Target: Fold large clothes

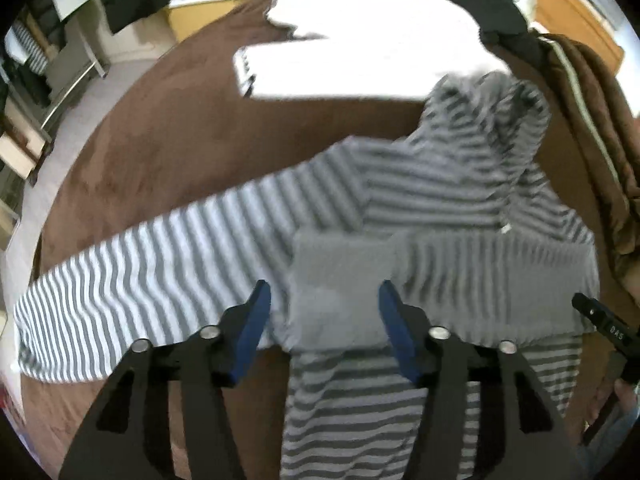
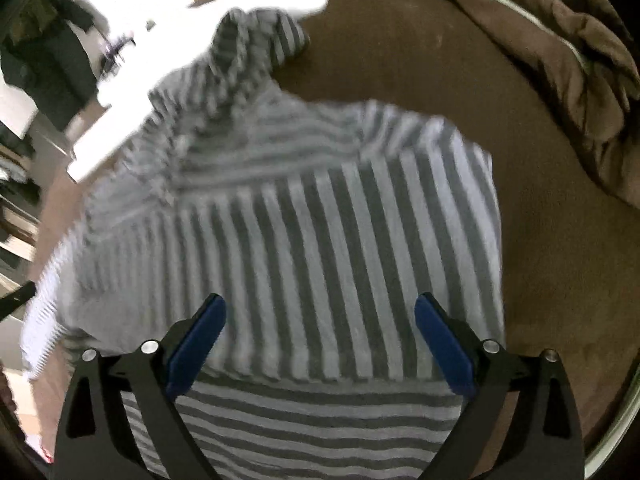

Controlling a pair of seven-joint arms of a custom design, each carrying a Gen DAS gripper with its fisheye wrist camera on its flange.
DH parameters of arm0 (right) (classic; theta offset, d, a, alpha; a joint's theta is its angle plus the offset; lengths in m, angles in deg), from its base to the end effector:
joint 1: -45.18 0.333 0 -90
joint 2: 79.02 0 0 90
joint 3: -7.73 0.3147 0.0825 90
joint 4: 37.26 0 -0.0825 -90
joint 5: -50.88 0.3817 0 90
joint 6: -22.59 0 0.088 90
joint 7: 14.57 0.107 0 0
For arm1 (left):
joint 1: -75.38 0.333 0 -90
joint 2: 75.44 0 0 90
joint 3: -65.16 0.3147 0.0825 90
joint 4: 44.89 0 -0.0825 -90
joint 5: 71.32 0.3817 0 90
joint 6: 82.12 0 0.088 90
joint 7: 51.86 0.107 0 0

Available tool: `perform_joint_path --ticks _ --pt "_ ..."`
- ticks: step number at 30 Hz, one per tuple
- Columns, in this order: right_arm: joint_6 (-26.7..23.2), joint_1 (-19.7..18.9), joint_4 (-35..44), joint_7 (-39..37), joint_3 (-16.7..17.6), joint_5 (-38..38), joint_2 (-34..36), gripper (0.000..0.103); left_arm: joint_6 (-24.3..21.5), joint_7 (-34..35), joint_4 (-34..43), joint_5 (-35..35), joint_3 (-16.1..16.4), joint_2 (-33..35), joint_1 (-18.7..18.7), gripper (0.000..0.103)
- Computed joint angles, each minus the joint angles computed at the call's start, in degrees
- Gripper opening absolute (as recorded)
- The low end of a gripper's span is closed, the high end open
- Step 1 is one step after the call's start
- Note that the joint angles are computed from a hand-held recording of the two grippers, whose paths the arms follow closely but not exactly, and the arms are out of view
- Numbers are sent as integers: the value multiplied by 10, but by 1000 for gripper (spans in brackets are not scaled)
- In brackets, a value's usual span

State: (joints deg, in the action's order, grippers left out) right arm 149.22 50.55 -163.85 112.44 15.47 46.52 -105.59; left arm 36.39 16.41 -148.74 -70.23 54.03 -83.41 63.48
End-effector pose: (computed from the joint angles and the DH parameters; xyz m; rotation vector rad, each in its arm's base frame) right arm 0.4375 0.1098 0.6080 -1.5238 2.2640 -0.3914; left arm 0.5033 -0.2205 0.6327 -2.0218 2.0875 -0.5075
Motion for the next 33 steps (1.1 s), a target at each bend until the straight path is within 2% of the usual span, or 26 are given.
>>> perform_joint_path --ticks 2,3,6,8,11,14,16,18,21,25,26,27,28,29,30,32,33 --pt "23 3 19 -15 -15 19 10 94 7 11 36 -11 -5 28 -6 79" --pt "34 3 29 -20 -20 27 17 94 15 18 53 -13 -8 45 -9 81" --pt "71 0 77 -44 -37 51 61 93 13 21 99 10 -21 91 -19 82" --pt "83 -2 117 -51 -40 57 97 88 14 21 122 23 -28 123 -29 82" --pt "97 -3 161 -62 -50 62 140 88 15 14 150 29 -33 163 -38 82" --pt "105 -1 204 -90 -63 76 180 88 21 10 162 24 -34 188 -41 82" --pt "132 1 222 -111 -73 100 206 87 24 10 164 25 -35 198 -44 82" --pt "129 1 250 -128 -80 122 234 84 26 10 163 24 -35 205 -45 82" --pt "101 -2 315 -160 -89 148 290 79 26 10 157 24 -35 210 -45 82" --pt "72 -14 410 -183 -94 208 372 78 31 8 145 28 -34 211 -44 82" --pt "74 -17 421 -185 -93 223 382 74 33 6 143 29 -34 210 -44 82" --pt "73 -21 437 -186 -93 236 396 63 31 5 144 31 -34 209 -45 82" --pt "60 -19 466 -181 -96 222 417 59 27 4 146 33 -34 209 -45 82" --pt "42 -16 488 -181 -98 207 433 46 26 6 146 34 -34 207 -46 82" --pt "13 -14 518 -185 -98 191 452 23 24 8 145 35 -34 205 -46 82" --pt "-18 -3 550 -183 -102 155 471 19 17 10 144 40 -35 200 -47 83" --pt "-15 0 548 -187 -102 148 468 17 16 10 142 41 -34 197 -47 83"
